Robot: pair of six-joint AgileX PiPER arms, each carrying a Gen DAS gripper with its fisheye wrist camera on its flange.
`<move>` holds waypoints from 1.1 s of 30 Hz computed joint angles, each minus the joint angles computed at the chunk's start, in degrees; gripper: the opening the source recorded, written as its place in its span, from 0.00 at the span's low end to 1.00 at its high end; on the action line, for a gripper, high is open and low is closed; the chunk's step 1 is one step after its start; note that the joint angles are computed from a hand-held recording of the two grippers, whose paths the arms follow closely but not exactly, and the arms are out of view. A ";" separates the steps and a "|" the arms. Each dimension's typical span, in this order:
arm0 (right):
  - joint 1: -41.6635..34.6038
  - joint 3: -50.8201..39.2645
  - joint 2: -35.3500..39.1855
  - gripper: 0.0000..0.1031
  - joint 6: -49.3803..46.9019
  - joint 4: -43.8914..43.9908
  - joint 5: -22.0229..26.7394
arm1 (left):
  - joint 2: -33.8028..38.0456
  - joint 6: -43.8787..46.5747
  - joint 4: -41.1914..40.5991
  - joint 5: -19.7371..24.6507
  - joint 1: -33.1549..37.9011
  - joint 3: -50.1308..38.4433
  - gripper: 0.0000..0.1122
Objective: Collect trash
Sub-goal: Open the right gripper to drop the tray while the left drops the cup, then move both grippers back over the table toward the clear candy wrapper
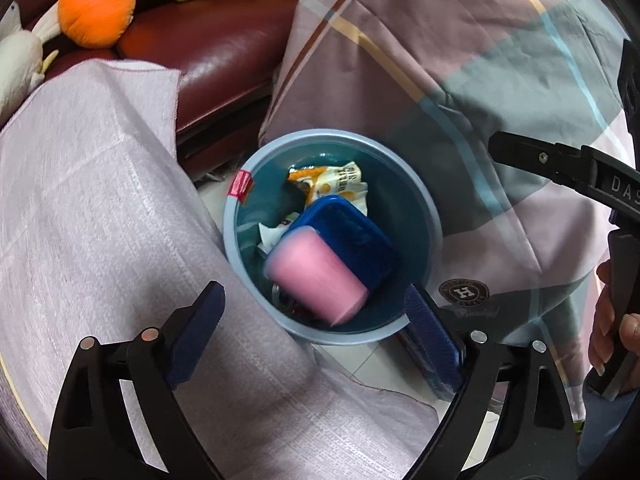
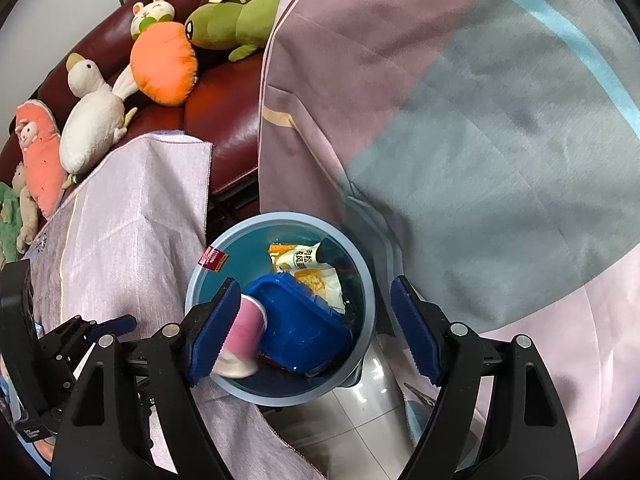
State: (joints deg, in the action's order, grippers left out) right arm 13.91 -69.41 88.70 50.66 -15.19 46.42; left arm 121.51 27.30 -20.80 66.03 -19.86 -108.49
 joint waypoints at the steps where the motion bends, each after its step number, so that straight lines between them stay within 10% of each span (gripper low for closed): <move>1: 0.08 -0.19 0.19 0.72 0.03 0.12 0.19 | -0.16 0.26 -0.33 0.11 0.43 0.28 0.82; 33: 20.63 -29.32 15.03 0.81 5.23 -3.61 20.55 | -12.74 11.96 -8.84 2.35 24.29 11.97 0.82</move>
